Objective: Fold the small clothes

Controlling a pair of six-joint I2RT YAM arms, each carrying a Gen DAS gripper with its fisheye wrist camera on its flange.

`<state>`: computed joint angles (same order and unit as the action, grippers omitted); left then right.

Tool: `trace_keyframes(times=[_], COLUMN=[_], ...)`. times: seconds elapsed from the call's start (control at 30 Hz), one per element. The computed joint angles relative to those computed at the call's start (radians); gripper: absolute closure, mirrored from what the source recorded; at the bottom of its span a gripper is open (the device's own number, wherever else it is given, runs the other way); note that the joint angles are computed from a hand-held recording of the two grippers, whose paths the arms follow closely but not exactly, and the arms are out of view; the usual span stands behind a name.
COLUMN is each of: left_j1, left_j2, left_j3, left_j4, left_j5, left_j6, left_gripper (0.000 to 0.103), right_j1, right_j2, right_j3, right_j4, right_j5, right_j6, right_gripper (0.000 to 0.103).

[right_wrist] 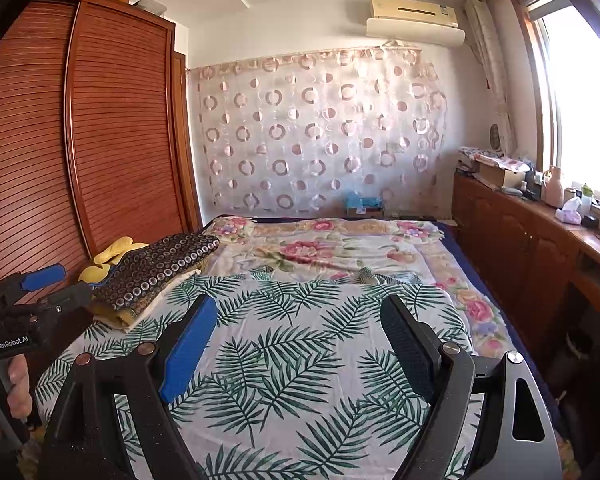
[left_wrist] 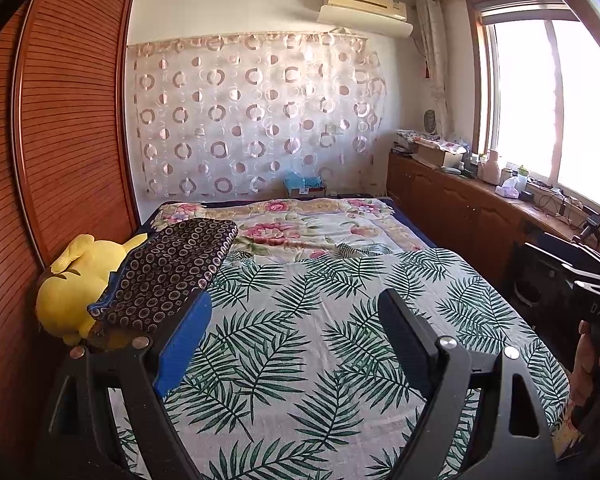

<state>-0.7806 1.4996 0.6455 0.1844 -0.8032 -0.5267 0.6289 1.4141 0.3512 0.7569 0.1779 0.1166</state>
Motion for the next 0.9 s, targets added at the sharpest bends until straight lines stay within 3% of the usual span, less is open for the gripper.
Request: trace_keyframes(times=[0.9], left_j1=[-0.002], left_j2=[-0.008], left_j3=[-0.001], left_j4=[-0.006], left_j5=[-0.007], left_j6=[-0.008], left_gripper=[0.017], right_j1=[-0.087], right_j2=[0.017], right_j3=[-0.004], right_j4=[0.031], right_j5=[-0.100], right_j6=[-0.038], right_gripper=[0.018])
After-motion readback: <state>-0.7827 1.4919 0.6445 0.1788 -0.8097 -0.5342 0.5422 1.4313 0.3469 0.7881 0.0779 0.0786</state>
